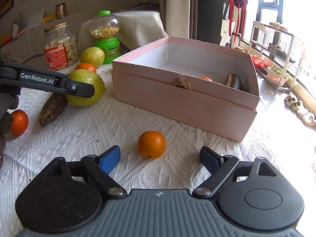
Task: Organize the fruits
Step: 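Lift the green pear with the left tool while the right tool grasps a small tangerine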
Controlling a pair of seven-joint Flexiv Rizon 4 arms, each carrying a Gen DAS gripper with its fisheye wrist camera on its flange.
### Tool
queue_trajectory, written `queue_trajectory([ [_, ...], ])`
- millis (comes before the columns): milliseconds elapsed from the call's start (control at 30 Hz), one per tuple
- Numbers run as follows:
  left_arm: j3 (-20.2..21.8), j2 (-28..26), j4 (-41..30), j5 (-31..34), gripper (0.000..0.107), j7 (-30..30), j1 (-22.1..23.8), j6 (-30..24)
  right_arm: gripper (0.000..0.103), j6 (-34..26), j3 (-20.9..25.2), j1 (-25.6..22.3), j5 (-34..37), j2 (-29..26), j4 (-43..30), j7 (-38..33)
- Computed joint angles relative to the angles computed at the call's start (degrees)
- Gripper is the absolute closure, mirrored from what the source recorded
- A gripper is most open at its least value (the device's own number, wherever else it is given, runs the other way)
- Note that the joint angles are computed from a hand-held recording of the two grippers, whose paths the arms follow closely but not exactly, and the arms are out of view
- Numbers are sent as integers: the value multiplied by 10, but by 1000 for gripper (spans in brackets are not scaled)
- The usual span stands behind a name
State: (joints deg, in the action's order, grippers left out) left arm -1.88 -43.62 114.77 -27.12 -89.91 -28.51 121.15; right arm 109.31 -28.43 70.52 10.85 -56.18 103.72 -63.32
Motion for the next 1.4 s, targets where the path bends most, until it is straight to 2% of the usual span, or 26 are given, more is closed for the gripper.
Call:
queue_trajectory([
  [200,18,17,25,-16,43,19,-37,-19,15,0,0,0,0,0,0,-1],
  [400,-1,7,4,-2,43,0,-9,-22,15,0,-2,2,1,-1,-1,0],
  [567,-23,-6,-37,29,42,-9,31,-79,15,0,-2,2,1,-1,0,0],
  [667,-20,-11,-54,46,48,-15,36,-103,15,0,-2,2,1,-1,0,0],
  [733,-25,-11,-56,61,52,-20,45,-112,15,0,-2,2,1,-1,0,0],
  [867,-47,-3,-43,91,50,-39,70,-118,15,2,0,1,1,-1,0,0],
  [967,-34,18,-27,89,51,-58,60,-134,18,8,7,-6,2,2,0,-3],
  [1033,-26,29,-11,99,56,-66,52,-111,18,9,13,-10,1,4,-1,-7],
  [1167,-34,44,21,122,56,-82,61,-43,18,5,14,-11,0,3,-5,-13],
  [1300,25,51,24,57,54,-57,-7,-63,18,4,13,-9,1,3,-4,-13],
  [1400,-7,45,23,73,47,-62,25,-58,18,4,10,-6,2,2,-4,-13],
])
